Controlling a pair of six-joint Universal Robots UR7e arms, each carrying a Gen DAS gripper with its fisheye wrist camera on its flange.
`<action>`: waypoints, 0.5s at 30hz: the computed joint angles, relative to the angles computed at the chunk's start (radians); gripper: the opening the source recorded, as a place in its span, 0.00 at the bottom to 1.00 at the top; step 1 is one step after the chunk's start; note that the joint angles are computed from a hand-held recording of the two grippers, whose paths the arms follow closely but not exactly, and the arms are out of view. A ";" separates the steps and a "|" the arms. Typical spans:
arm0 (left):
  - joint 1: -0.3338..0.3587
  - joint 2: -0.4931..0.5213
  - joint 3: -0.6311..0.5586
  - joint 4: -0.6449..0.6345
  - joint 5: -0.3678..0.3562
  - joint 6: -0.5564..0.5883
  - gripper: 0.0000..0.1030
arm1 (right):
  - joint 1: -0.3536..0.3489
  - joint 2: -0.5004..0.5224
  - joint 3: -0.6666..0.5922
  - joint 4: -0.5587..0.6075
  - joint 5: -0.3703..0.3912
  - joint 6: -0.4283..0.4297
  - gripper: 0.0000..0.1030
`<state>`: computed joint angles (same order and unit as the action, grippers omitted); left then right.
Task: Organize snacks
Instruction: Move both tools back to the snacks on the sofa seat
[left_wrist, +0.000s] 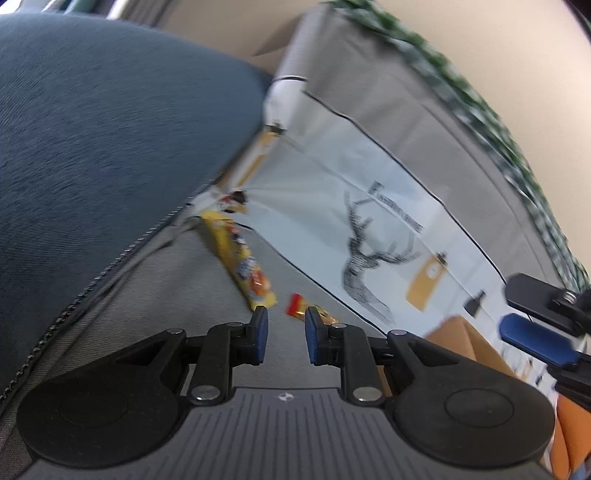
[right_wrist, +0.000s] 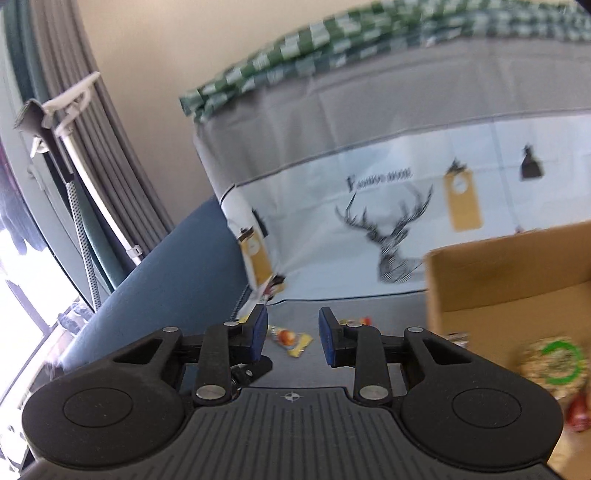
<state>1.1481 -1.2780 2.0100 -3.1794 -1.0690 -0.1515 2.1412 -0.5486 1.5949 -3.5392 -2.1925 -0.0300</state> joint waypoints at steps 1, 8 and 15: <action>0.007 0.004 -0.006 0.002 0.001 -0.015 0.22 | -0.008 0.008 -0.032 0.050 -0.002 0.040 0.32; 0.047 0.056 -0.073 0.018 0.008 -0.081 0.22 | -0.090 0.128 -0.299 0.378 -0.024 0.321 0.50; 0.079 0.126 -0.156 0.007 -0.027 -0.080 0.28 | -0.159 0.208 -0.438 0.557 -0.058 0.542 0.61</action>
<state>1.2270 -1.1521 1.8544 -3.1722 -1.0956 -0.2311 1.9822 -0.3408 1.1568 -2.9825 -2.2509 0.5123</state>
